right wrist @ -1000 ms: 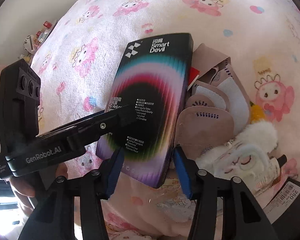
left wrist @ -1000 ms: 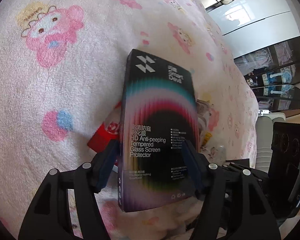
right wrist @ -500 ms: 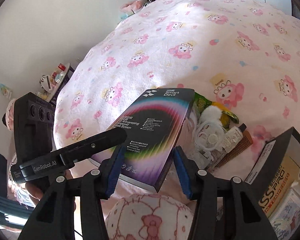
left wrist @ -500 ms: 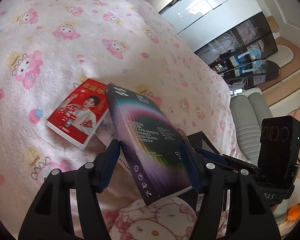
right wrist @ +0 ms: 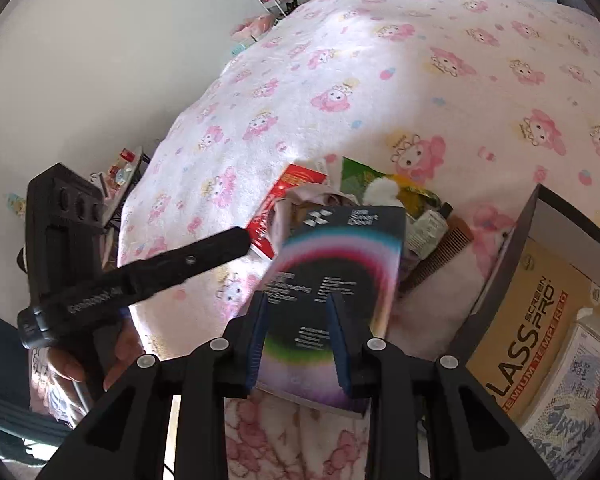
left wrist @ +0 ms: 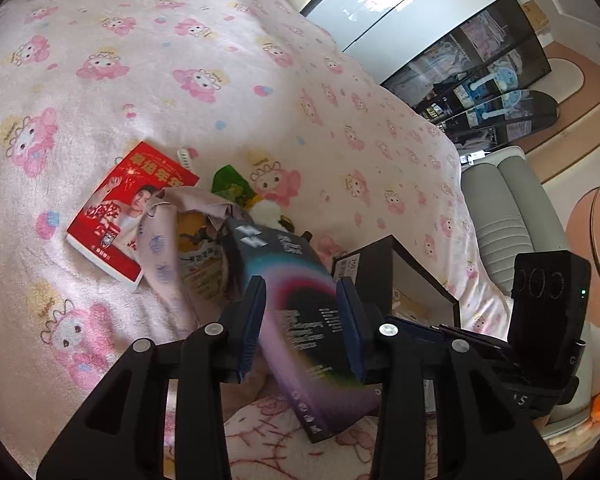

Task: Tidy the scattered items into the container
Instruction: 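Carry the Smart Devil box with the left tool over the black box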

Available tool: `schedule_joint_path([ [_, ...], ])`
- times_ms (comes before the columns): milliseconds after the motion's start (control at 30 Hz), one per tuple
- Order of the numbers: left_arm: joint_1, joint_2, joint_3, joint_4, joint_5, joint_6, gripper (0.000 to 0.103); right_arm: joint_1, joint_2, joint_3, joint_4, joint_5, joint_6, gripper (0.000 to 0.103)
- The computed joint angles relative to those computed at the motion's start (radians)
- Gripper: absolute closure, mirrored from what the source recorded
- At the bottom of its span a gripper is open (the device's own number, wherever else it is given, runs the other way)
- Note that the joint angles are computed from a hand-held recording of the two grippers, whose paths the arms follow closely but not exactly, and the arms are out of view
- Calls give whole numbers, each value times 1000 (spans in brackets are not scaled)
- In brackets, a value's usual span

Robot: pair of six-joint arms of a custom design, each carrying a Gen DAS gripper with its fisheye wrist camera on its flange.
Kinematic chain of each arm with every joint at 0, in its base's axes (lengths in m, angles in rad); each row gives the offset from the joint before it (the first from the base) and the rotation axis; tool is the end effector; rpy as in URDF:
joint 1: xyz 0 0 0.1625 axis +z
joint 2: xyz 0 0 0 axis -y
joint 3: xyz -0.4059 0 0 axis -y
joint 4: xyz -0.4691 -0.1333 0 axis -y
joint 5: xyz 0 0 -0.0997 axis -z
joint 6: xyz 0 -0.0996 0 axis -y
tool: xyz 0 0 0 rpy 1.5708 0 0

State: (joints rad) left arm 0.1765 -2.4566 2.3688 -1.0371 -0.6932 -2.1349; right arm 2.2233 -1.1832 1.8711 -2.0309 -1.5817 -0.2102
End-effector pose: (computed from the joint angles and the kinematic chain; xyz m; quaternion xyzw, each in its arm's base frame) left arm -0.1753 -0.2445 0.3600 -0.2319 0.8570 -0.4451 0.1166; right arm 0.4636 -0.3889 0.1209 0.4159 -0.9022 -0.1097 0.0302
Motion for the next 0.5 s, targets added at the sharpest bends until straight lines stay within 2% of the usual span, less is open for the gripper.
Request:
schedule_joint_path([
  [133, 11, -86, 46, -19, -37, 3, 59, -26, 12, 10, 3, -33, 36, 72],
  [200, 32, -105, 65, -65, -44, 51, 58, -36, 16, 15, -7, -34, 54, 59],
  [300, 44, -149, 102, -156, -27, 127, 49, -45, 27, 9, -7, -50, 84, 48],
  [333, 58, -162, 114, -199, -22, 166, 44, -48, 32, 7, -6, -55, 89, 47],
  [400, 109, -147, 123, -277, -32, 251, 44, -51, 42, 1, -2, -61, 94, 42],
  [500, 208, -119, 140, -434, -75, 417, 44, -55, 65, -8, 9, -87, 103, 42],
])
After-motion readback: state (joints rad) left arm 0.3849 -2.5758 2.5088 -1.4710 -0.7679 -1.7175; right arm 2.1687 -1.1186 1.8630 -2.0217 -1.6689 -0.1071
